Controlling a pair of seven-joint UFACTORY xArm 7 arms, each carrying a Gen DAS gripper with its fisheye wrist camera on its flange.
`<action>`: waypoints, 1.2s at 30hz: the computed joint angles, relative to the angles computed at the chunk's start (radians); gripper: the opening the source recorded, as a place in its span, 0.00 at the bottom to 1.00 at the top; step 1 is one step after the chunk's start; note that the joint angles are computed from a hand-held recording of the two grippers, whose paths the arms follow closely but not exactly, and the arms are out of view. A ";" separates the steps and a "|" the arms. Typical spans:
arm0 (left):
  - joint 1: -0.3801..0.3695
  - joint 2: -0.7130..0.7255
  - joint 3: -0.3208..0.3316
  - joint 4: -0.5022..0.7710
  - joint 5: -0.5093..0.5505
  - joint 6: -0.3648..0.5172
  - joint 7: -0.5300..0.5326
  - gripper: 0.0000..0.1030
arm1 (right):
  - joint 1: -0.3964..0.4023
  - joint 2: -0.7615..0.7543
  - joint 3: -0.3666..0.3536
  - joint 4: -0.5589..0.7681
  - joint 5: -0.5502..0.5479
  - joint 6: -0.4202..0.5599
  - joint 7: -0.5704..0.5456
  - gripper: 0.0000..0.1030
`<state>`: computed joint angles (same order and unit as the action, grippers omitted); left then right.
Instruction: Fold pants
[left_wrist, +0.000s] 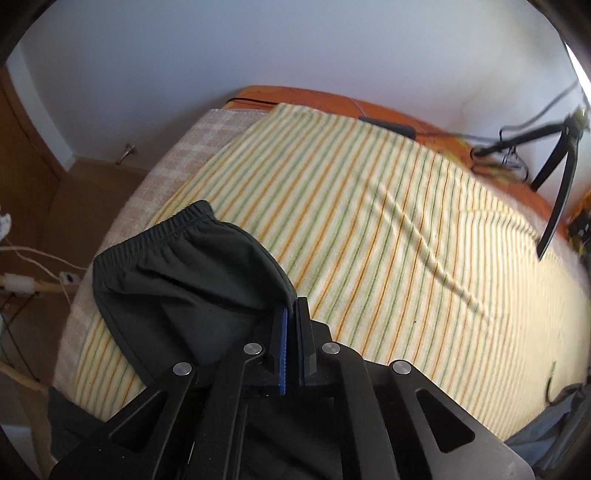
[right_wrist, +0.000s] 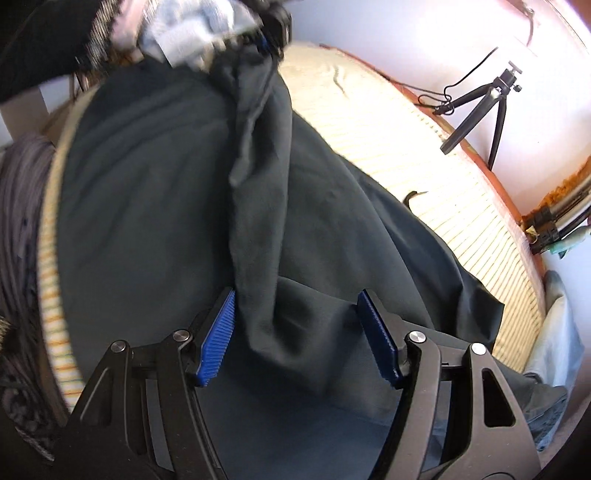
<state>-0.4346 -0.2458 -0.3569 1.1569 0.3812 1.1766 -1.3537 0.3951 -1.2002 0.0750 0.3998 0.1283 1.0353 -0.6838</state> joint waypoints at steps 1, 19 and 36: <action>0.001 -0.021 0.006 -0.016 -0.005 -0.020 -0.005 0.02 | 0.000 0.004 -0.007 0.000 0.006 -0.004 0.001 0.67; 0.073 -0.612 -0.093 -0.343 -0.178 -0.045 -0.034 0.01 | 0.040 -0.068 0.022 0.143 0.063 0.168 0.082 0.05; 0.121 -0.542 -0.162 -0.318 -0.267 -0.126 0.103 0.55 | 0.123 -0.267 0.127 0.066 0.162 0.455 0.111 0.05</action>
